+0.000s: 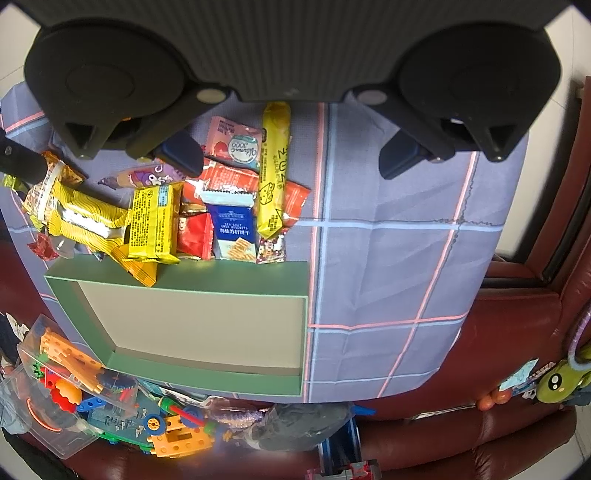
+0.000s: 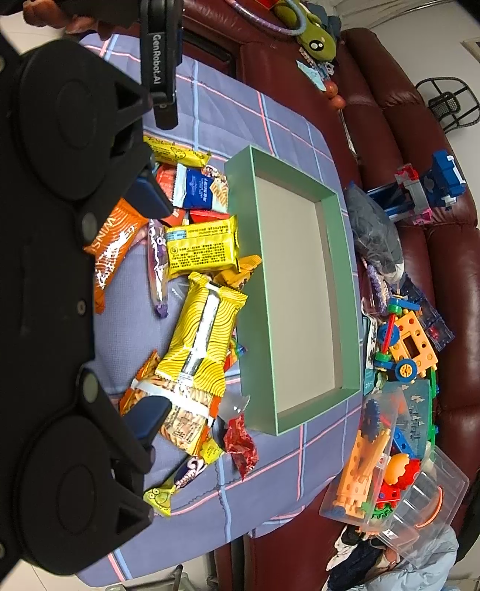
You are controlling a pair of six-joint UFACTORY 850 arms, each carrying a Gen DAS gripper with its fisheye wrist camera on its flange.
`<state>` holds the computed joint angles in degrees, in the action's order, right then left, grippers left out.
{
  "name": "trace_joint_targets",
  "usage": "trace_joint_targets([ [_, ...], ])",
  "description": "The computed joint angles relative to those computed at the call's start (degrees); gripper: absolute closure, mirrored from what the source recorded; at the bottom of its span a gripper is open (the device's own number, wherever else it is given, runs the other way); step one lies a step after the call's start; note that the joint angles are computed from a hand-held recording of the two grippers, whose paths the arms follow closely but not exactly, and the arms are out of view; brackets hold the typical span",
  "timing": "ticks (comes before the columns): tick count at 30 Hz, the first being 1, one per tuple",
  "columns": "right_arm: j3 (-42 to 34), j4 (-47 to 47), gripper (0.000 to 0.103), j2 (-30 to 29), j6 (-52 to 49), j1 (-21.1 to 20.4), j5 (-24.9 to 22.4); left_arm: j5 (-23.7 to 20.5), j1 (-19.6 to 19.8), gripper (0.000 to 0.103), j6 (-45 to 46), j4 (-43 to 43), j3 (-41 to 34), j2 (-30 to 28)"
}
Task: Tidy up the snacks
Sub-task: 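Move both tools toward the snack pile in front of the green tray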
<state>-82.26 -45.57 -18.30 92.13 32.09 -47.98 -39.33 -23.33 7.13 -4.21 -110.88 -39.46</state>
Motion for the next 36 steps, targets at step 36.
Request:
trace_joint_targets([
  [36,1.4,-0.6,0.0,-0.1,-2.0,0.0,3.5,-4.1,0.2,0.0,0.7,0.4,-2.1,-2.3],
])
